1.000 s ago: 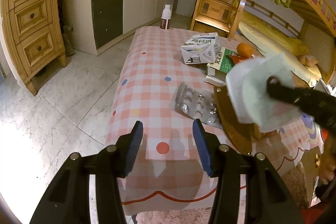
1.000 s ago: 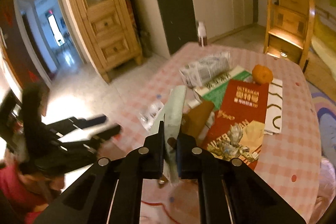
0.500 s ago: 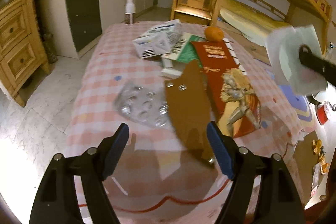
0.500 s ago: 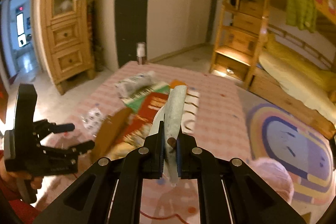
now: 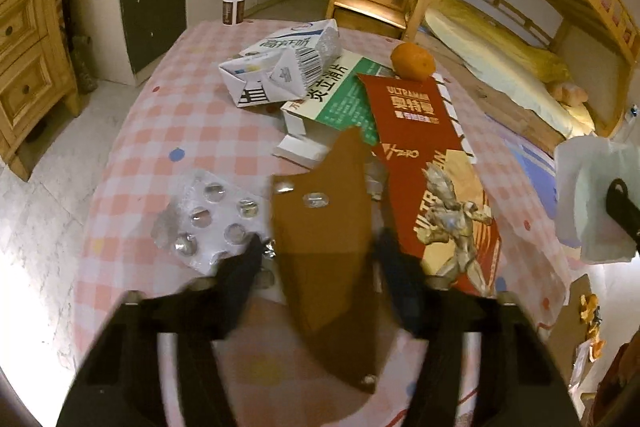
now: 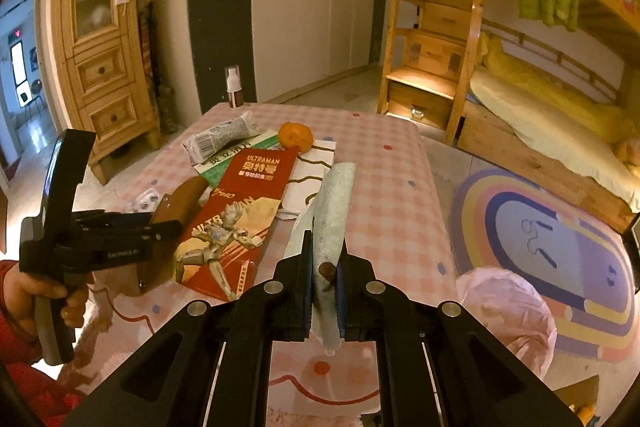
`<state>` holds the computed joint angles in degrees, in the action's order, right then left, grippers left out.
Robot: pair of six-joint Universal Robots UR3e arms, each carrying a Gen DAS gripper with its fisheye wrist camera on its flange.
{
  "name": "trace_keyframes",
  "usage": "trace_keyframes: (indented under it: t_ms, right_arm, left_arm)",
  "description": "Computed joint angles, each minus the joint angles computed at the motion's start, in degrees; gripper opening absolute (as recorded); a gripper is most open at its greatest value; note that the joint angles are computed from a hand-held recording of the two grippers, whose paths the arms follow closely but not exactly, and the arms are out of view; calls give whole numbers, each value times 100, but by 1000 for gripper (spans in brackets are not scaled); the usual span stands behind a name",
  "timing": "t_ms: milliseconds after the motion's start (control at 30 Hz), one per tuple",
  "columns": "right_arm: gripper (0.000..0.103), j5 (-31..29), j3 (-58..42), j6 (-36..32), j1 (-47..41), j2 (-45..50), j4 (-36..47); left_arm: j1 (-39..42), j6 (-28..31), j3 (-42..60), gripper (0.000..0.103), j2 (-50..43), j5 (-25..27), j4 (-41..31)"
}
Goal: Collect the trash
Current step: 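Grasp the brown cardboard piece with the left tool while the right tool holds the paper, then carry both items to the bin and open both tools to drop them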
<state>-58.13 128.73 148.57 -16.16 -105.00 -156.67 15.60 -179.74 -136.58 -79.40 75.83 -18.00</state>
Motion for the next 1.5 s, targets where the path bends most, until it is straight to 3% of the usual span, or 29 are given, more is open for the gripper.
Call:
trace_keyframes:
  t_ms: [100, 267, 433, 667, 867, 1167, 1500]
  right_arm:
    - [9, 98, 29, 2, -79, -111, 69]
    - [9, 522, 77, -141, -512, -493, 469]
    - [9, 907, 135, -343, -1131, -844, 1049]
    - [9, 1225, 323, -906, -2304, -1315, 1866]
    - [9, 1378, 456, -1377, -3405, -1480, 2337]
    - [10, 1038, 429, -1272, -4278, -462, 1412]
    - [11, 416, -641, -421, -3753, 1674, 293]
  left_arm:
    - [32, 115, -143, 51, 423, 49, -57]
    - [399, 324, -221, 51, 1811, -539, -831]
    - [-181, 94, 190, 51, 1846, -451, -818]
    - [-1967, -404, 1404, 51, -107, 322, 67]
    - [-3089, -381, 2897, 51, -1763, 617, 118]
    - [-4054, -285, 5644, 51, -4020, 538, -581]
    - [-4446, -423, 9952, 52, -6729, 242, -2426]
